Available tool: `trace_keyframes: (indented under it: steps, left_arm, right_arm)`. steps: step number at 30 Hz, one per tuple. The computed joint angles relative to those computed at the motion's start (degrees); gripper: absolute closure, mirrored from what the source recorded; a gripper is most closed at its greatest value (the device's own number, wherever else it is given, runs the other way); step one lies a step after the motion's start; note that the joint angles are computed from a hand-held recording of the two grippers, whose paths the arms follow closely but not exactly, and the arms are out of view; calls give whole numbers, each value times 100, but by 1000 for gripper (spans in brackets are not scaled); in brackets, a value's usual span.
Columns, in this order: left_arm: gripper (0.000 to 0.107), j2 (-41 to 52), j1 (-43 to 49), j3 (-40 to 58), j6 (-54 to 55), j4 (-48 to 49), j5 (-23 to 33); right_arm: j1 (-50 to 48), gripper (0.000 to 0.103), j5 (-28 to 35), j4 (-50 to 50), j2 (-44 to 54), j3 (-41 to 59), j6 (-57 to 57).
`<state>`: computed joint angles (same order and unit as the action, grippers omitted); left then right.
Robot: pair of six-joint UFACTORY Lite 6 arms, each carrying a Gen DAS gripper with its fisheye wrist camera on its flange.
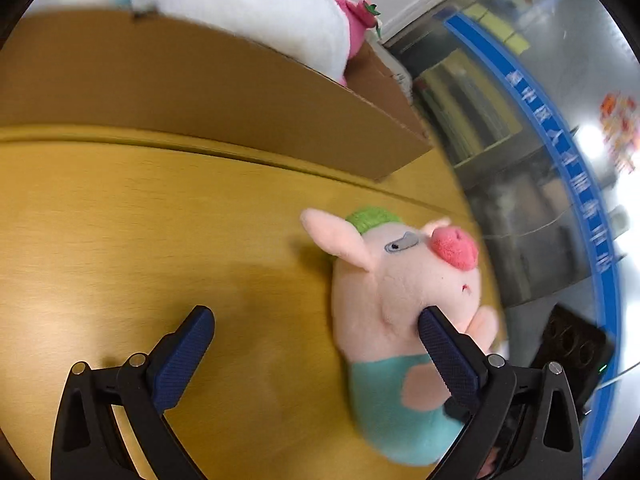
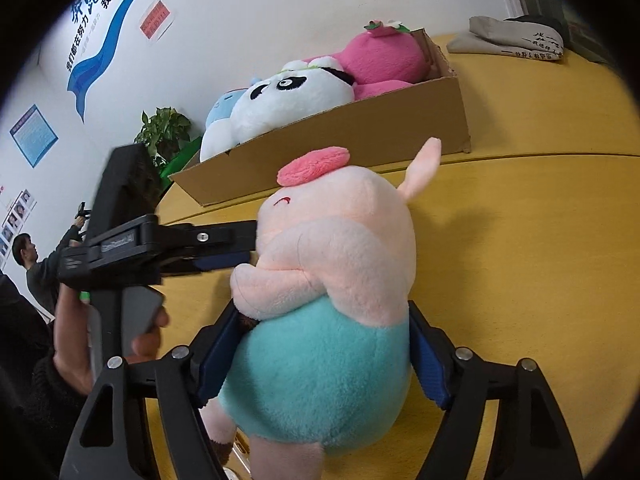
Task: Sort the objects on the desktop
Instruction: 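Lift the pink pig with both grippers and lower it into the box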
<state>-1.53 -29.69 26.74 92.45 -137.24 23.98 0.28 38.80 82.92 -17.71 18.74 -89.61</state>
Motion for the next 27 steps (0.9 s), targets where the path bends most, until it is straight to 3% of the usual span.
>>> trace_keyframes:
  steps: [2,4,6,11,14,17,23,27]
  left_arm:
    - [5,97,-87,143,161,-70,31]
    - [14,54,-131,219,116,87,142]
    - [43,-220,-100,201,-135,427,258]
    - [45,-1223,108,950,-2479,3281,-451]
    - [44,-1080,384,2033,-3740,5080,-588]
    - [41,-206,977,3721,-5065,6879,-40]
    - [41,2642,1587,7318,-6540,8704,439]
    - [42,4810,1541,9701,-8525,10520,1470]
  right_arm:
    - [-167,33,137,25,-86,-64,-61]
    - [-326,36,282,145,-178,-149,-282]
    - [-205,38,142,370,-356,-200,-451]
    - [-559,40,852,284,-548,269,-396]
    - [-582,40,1151,351,-306,1059,-340]
    - [-336,40,1094,281,591,2661,-210]
    - [107,39,823,143,3543,6258,86]
    - [282,39,596,-731,5631,8183,915]
